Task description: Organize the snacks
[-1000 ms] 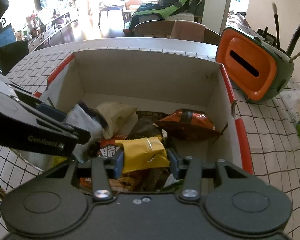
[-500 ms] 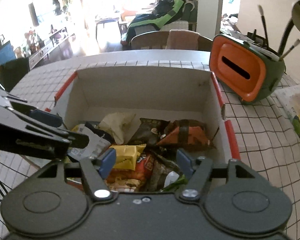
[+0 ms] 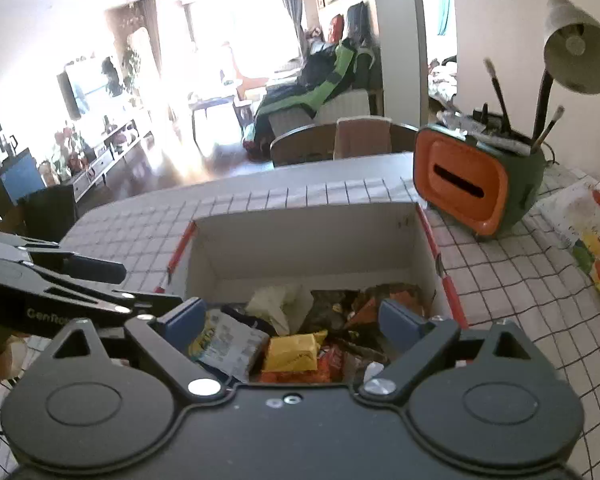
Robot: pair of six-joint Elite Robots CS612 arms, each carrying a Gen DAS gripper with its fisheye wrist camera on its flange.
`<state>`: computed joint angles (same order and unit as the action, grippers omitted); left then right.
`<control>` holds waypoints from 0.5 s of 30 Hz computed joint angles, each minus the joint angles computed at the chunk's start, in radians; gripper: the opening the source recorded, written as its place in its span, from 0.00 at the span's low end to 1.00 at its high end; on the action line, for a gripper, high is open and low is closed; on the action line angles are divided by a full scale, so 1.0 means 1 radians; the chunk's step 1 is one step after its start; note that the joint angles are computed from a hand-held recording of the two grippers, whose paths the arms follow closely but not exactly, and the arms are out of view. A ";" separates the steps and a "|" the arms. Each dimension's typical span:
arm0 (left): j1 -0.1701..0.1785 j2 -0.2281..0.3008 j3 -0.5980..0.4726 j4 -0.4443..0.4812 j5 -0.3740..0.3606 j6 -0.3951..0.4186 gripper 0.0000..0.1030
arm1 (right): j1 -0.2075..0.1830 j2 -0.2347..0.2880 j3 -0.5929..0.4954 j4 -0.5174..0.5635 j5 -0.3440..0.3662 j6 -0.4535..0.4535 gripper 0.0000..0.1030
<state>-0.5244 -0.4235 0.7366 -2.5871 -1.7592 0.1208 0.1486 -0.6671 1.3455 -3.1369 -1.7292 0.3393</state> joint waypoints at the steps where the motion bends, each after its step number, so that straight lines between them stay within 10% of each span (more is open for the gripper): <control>1: 0.003 -0.008 0.014 -0.014 -0.005 0.001 0.79 | 0.002 -0.003 0.002 -0.006 -0.003 0.004 0.91; 15: 0.044 -0.102 0.177 -0.140 -0.114 -0.003 0.98 | 0.038 -0.033 0.038 -0.090 -0.043 0.084 1.00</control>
